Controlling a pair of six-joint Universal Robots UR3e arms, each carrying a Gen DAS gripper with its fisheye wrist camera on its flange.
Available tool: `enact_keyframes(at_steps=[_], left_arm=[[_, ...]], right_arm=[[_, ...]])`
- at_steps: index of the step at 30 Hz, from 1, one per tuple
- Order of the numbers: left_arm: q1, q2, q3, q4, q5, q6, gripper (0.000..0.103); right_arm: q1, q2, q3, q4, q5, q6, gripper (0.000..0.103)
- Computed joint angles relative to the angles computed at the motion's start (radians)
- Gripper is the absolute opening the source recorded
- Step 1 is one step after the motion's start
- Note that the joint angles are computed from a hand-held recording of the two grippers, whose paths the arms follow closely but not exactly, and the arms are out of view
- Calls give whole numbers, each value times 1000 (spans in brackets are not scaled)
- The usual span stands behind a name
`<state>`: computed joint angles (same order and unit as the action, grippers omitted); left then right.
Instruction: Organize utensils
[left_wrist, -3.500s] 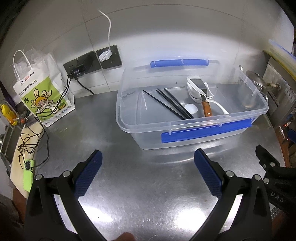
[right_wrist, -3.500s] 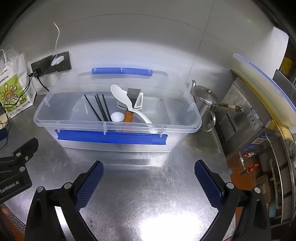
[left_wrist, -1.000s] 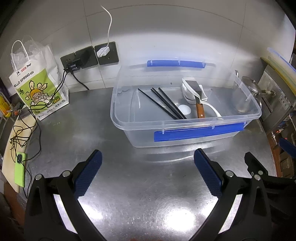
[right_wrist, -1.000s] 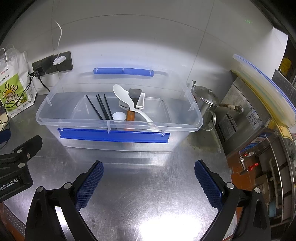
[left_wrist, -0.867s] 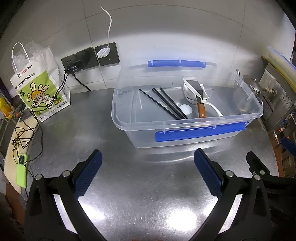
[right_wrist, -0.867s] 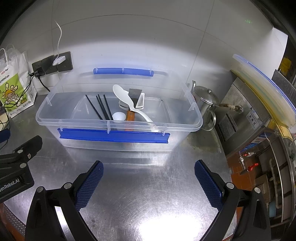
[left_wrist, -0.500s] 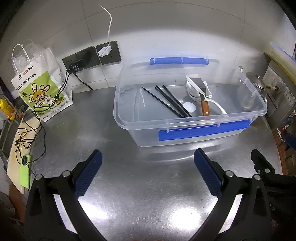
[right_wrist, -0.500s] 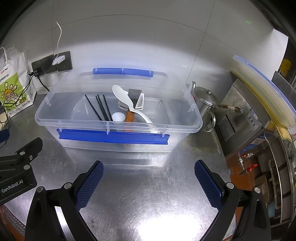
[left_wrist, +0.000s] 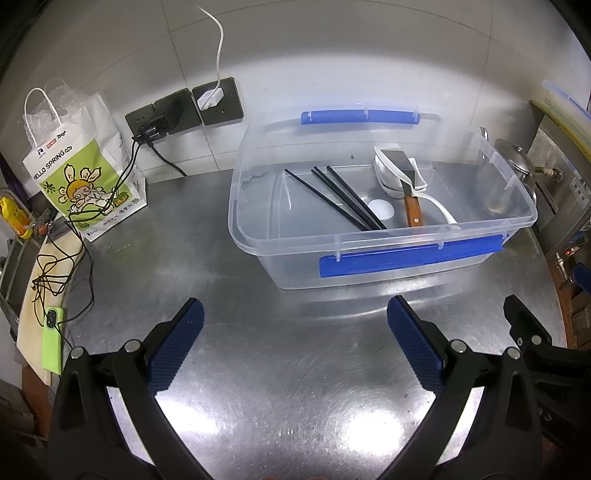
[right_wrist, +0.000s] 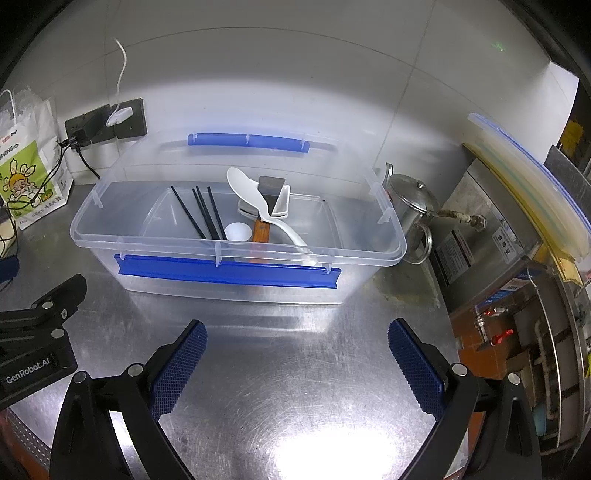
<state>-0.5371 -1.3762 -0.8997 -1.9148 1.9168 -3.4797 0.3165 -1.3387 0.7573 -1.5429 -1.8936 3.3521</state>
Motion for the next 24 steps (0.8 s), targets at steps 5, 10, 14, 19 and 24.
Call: enact_keyframes(at_steps=[5, 10, 14, 19, 24], left_arm=[[-6, -5, 6, -7, 6, -4, 95], [-9, -6, 7, -9, 8, -5, 95], [-13, -11, 10, -10, 8, -4, 95], [-14, -17, 14, -12, 10, -1, 95], [-11, -20, 13, -12, 11, -1, 95]], right_arm=[[3, -3, 4, -1, -3, 2, 98], [3, -14, 22, -7, -10, 3, 98], [-2, -20, 29, -10, -7, -1, 98], [-5, -22, 32, -11, -3, -4, 98], [-6, -24, 34, -12, 0, -5, 98]])
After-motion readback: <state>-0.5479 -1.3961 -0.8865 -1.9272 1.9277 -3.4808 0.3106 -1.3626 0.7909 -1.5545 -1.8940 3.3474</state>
